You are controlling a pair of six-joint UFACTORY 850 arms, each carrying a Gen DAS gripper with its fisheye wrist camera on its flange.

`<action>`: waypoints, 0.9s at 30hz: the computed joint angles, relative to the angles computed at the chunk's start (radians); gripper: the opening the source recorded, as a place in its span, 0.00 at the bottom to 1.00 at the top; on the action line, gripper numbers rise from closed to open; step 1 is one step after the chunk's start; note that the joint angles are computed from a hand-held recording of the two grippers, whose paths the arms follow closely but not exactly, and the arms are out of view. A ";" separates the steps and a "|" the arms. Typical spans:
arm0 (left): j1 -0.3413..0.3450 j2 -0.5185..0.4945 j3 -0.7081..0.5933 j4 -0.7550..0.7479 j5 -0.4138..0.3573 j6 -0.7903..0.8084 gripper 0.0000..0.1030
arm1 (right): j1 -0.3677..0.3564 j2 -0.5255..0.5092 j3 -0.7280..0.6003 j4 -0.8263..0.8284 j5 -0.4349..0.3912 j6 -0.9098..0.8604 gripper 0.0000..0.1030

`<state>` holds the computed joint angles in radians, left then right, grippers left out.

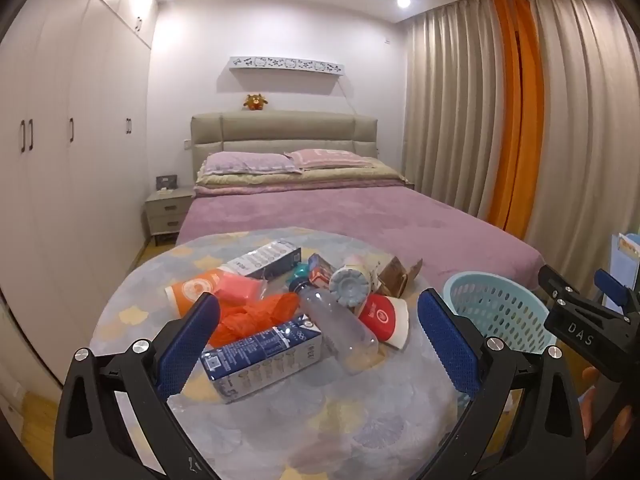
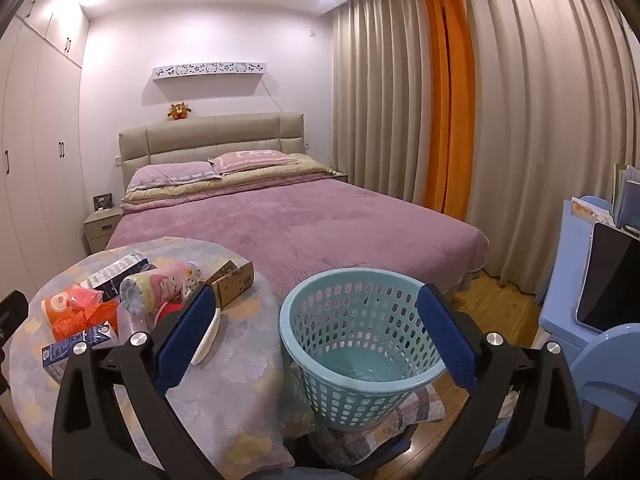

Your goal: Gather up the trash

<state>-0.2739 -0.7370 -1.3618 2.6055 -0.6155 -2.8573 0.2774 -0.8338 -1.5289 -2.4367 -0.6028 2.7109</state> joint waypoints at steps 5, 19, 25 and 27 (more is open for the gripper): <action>0.009 -0.004 -0.005 0.022 0.012 -0.027 0.93 | 0.003 -0.003 -0.005 0.009 0.005 -0.011 0.93; 0.013 -0.009 -0.003 0.033 0.007 -0.043 0.93 | 0.003 -0.014 -0.019 0.033 0.020 -0.029 0.93; 0.015 -0.006 0.003 0.043 0.004 -0.055 0.93 | 0.005 -0.017 -0.021 0.038 0.019 -0.033 0.93; 0.013 -0.008 0.001 0.030 0.002 -0.045 0.93 | 0.005 -0.019 -0.023 0.041 0.022 -0.035 0.93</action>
<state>-0.2607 -0.7445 -1.3605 2.6351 -0.6134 -2.9026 0.2829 -0.8529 -1.5519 -2.3958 -0.5807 2.6758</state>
